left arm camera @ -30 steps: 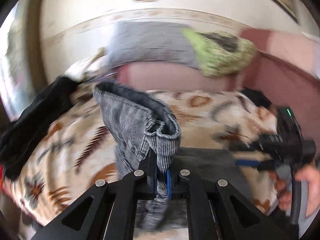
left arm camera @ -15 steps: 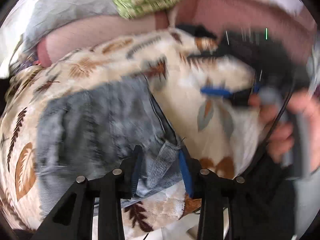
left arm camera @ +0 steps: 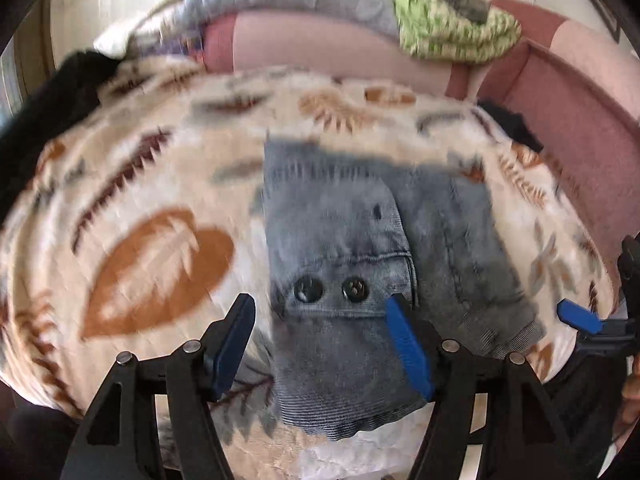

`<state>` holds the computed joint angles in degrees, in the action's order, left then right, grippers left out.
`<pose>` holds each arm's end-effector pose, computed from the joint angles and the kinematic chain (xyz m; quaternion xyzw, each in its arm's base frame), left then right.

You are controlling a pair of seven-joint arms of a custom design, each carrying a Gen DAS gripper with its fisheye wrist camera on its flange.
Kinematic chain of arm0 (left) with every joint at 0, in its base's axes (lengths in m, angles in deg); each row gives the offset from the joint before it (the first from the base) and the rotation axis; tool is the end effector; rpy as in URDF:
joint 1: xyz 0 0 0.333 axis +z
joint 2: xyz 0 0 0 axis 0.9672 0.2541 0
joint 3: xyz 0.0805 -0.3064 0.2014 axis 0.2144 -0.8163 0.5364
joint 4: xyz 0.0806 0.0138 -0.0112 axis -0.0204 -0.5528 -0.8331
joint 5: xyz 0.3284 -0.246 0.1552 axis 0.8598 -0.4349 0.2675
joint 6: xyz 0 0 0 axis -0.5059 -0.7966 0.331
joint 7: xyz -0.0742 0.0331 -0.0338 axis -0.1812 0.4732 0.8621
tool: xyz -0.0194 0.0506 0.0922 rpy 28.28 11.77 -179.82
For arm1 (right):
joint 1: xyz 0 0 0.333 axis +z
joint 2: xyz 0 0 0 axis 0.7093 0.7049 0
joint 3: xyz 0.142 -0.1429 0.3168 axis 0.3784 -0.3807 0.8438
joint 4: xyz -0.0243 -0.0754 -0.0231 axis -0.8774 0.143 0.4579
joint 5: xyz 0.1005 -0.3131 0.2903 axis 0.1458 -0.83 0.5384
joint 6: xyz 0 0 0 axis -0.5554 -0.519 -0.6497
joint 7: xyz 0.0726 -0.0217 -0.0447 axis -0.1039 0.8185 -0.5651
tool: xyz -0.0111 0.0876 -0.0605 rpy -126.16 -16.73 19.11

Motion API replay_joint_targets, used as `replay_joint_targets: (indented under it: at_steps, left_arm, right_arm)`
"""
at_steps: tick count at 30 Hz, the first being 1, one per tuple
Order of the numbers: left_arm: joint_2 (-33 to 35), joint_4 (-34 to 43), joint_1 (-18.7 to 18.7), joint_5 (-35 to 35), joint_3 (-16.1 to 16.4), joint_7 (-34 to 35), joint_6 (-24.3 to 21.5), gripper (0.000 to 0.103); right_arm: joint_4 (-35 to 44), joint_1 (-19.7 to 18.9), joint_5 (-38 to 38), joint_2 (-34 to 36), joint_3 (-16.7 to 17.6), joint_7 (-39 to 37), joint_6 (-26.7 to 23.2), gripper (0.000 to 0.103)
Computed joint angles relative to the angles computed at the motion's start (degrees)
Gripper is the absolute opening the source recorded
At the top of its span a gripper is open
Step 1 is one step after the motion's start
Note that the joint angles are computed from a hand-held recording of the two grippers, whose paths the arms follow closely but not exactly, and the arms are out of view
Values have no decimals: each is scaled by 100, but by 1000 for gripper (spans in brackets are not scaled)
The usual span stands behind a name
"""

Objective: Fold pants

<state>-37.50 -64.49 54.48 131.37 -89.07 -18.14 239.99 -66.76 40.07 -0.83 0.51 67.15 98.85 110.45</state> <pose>0.5998 -0.3610 0.3687 -0.7331 0.6033 -0.2519 0.1876 0.7203 0.0940 0.2799 -0.5595 0.5743 0.3479 0.4860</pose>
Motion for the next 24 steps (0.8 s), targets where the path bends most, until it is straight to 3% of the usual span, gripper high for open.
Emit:
replay_joint_targets:
  at_steps: [2,3,4,6,8,10,12,14,18,20,23,24]
  left_arm:
    - [23,-104,-19,190,89,-273,347,69]
    - [-3,-146,10,134,62,-265,405,69]
    - [8,-131,10,146,69,-279,456,69]
    - [-156,-190,-207,704,308,-744,448,69]
    - [-263,-168,-351,1395,447,-1331,246,69]
    - [-167,-125,-162,1241,278,-1207,188,69]
    - [8,-107,27,923,160,-1063,376,69]
    - [58,-160,-20,1122,294,-1446,593,72]
    - [28,-199,-70,1360,348,-1673,593,75]
    - [18,-199,-94,1447,340,-1771,511,75]
    - [32,-206,-49,1528,324,-1885,578,76]
    - [41,-202,-44,1547,321,-1910,581,76]
  right_arm:
    - [154,268,-386,302,-131,665,546,72]
    - [109,184,-181,356,-74,743,577,58]
    - [76,100,-104,345,-21,774,540,57]
    - [-90,244,-340,27,-80,688,976,60]
    - [-213,294,-377,-226,-44,442,1121,73]
    - [-180,281,-318,-259,18,348,914,73]
    - [-132,508,-567,-219,-73,750,1225,73]
    - [-92,581,-676,-80,-80,1156,1329,73]
    - [-155,512,-361,-76,34,962,1545,71]
    - [-85,584,-405,-48,19,984,1750,63]
    - [60,651,-642,79,-18,1206,1938,39]
    - [110,696,-793,132,-42,1307,2025,22]
